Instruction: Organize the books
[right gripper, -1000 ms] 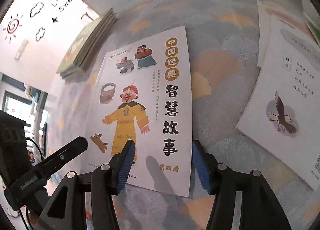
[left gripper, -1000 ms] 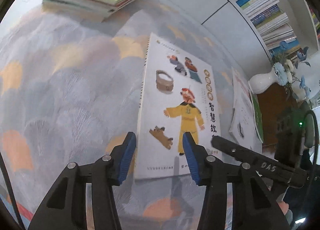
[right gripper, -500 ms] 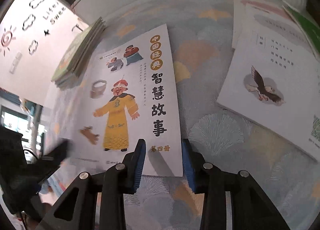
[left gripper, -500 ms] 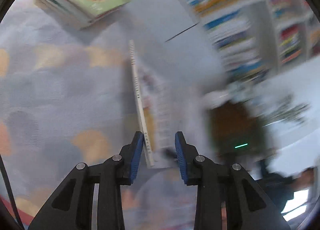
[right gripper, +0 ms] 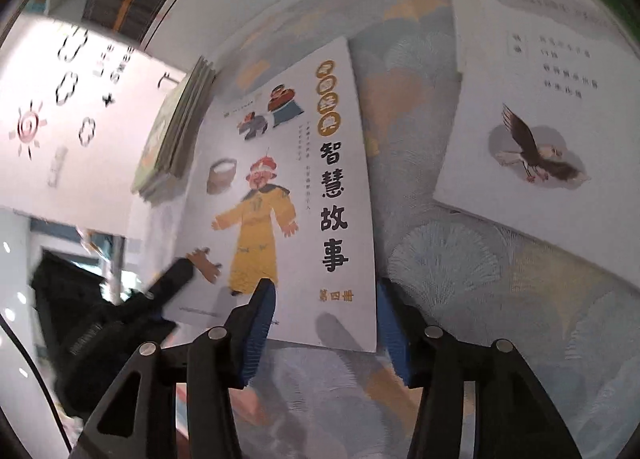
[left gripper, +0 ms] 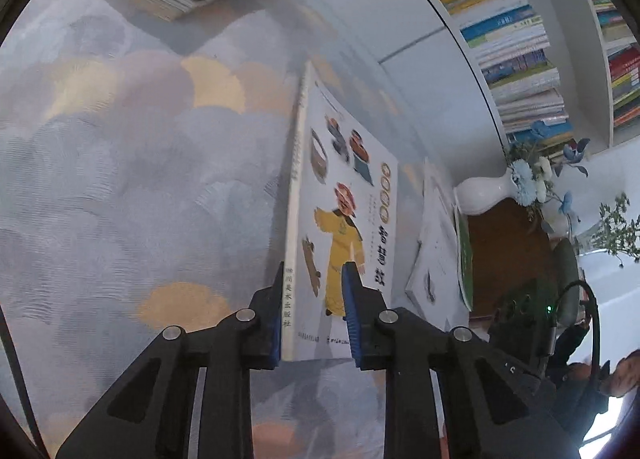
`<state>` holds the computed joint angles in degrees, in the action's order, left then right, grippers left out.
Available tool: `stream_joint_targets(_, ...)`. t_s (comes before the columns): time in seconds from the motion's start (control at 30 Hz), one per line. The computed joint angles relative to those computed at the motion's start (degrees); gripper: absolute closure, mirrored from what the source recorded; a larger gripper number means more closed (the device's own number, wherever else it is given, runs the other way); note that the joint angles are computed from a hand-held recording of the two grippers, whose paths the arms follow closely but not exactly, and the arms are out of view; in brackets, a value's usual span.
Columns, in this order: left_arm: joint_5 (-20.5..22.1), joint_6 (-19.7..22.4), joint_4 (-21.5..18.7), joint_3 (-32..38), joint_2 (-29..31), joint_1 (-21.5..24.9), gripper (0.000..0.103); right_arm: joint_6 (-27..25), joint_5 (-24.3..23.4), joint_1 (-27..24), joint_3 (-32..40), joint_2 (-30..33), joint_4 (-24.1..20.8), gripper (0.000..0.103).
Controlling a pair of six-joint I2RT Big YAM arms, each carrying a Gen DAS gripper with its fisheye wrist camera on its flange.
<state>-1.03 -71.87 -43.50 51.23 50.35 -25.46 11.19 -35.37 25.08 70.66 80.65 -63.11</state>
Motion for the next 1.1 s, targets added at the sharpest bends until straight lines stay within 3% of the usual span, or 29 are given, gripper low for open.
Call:
stream_joint_targets(0.1, 1.5, -0.7, 1.9, -0.2, 0.6, 0.0, 0.083, 1.4, -2.3, -0.9, -0.3, 0.2, 0.3, 0.053)
stream_joint_targets(0.2, 5.5, -6.0, 9.7, -3.4, -1.4, 2.4, 0.083, 2.6, -4.5, -1.6, -0.6, 0.3, 0.3, 0.053)
stream_joint_targets(0.23, 7.1, -8.4, 12.8, -4.8, -2.6, 3.6, 0.083, 3.1, -6.3, -2.3, -0.4, 0.9, -0.6, 0.052)
stream_joint_targets(0.37, 12.0, -12.9, 18.2, -7.4, -5.0, 7.0, 0.083, 7.0, -17.8, -6.6, -1.0, 3.2, -4.1, 0.049)
stream_joint_targets(0.47, 14.7, -16.7, 21.3, -8.7, -5.1, 8.1, 0.083, 13.3, -24.2, -8.3, -4.7, 2.7, 0.9, 0.048)
stream_joint_targets(0.6, 17.1, -19.9, 24.7, -9.5, -4.7, 8.1, 0.083, 25.5, -29.6, -7.1, -8.9, 1.7, 13.1, 0.048)
stream_joint_targets(0.67, 17.2, -16.3, 20.6, -7.4, -3.8, 8.0, 0.083, 31.2, -30.3, -5.9, -10.3, 0.9, 19.9, 0.048)
stream_joint_targets(0.73, 16.6, -8.9, 11.9, -3.4, -2.2, 8.1, 0.083, 36.0, -27.4, -4.8, -11.7, -0.9, 26.1, 0.078)
stream_joint_targets(0.77, 15.7, -4.8, 7.6, -1.1, -1.1, 7.9, 0.083, 36.1, -26.3, -4.2, -12.0, -1.5, 27.3, 0.082)
stream_joint_targets(0.8, 14.6, -0.2, 2.8, 1.4, 0.1, 7.6, 0.083, 34.3, -24.2, -3.7, -11.6, -2.2, 26.3, 0.082)
stream_joint_targets(0.93, 13.6, 9.6, -6.3, 6.5, 3.9, 6.9, 0.083, 19.3, -12.9, -2.2, -6.5, -3.7, 13.7, 0.082)
stream_joint_targets(1.1, 13.7, 17.2, -9.0, 9.0, 4.6, 6.7, 0.082, 14.4, -4.6, 0.9, -2.6, -5.9, 9.6, 0.082)
